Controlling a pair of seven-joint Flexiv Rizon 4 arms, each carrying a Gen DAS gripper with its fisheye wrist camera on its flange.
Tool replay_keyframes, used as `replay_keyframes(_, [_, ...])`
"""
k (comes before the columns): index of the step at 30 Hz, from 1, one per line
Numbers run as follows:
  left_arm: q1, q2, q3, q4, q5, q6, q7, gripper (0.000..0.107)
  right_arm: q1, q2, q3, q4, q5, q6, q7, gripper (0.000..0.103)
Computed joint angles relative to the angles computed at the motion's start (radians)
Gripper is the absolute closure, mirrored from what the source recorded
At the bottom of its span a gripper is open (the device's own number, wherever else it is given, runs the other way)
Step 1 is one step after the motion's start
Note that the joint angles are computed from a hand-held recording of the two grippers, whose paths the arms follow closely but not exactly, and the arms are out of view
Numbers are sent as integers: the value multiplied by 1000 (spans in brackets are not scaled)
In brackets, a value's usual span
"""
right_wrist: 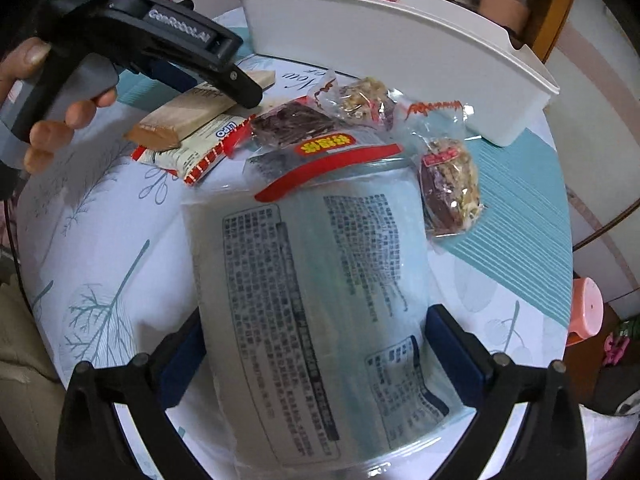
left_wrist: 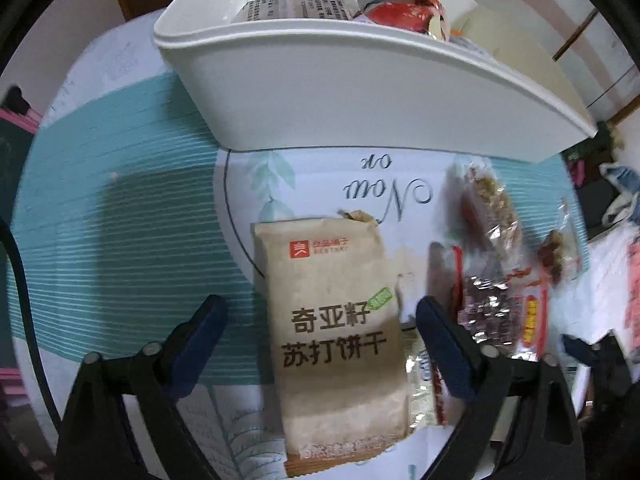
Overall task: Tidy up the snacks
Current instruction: 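Grasp the beige soda-cracker bag with left gripper while right grasps clear printed bag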
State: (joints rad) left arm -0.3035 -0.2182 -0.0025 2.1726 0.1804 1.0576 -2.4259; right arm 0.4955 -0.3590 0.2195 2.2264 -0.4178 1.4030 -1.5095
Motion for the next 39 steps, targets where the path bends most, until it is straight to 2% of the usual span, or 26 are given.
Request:
replay_keyframes(1, [-19,-7,9,-41,50,-54,-26,42,0,2,-1,4,2,8,4,0])
replay_keyframes(2, [-20,-6,-2,-64,95,-87,-40,55,7,5,-8,11,0,16,18,0])
replay_keyframes(4, [-18,-2,-5,-38,54,-31,-7,55,23,9,-30,18,-14,29,46,5])
replay_keyframes(9, [-28,38,1,14,56,21,-61,55,71,41,-82,56,-79,46,155,13])
replay_keyframes(10, [-32,69,3,45,63,29,-81,55,65,46,-69,61,-75,44,164,14])
replay_keyframes(13, [-27,142,-5,104,83,50,-118,55,-6,58,49,54,23,23,98,18])
replay_keyframes(14, [-27,166,-14,112,94,42,-136,55,-8,70,58,67,34,45,88,21])
replay_keyframes(15, [-25,191,-24,119,106,33,-151,55,-17,81,73,79,27,70,85,33])
replay_keyframes(16, [-22,213,-34,127,113,28,-159,55,-41,88,119,69,85,57,49,36])
replay_keyframes(17, [-16,229,-44,135,117,27,-162,55,-72,91,179,48,184,35,-6,37])
replay_keyframes(18, [-14,245,-57,136,126,16,-174,55,-87,89,206,37,219,32,-22,38])
replay_keyframes(21, [-4,266,-88,122,140,-6,-187,55,-41,94,170,40,209,36,3,40])
replay_keyframes(23, [-3,289,-106,118,162,-19,-196,55,-70,91,219,14,280,10,-44,41])
replay_keyframes(31, [17,367,-141,87,168,-73,-141,55,-112,148,313,-31,517,21,-196,41])
replay_keyframes(36, [43,430,-168,49,210,-119,-128,55,-68,186,270,-60,565,34,-226,41])
replay_keyframes(39, [59,459,-175,24,217,-153,-94,55,-24,194,214,-63,518,62,-182,41])
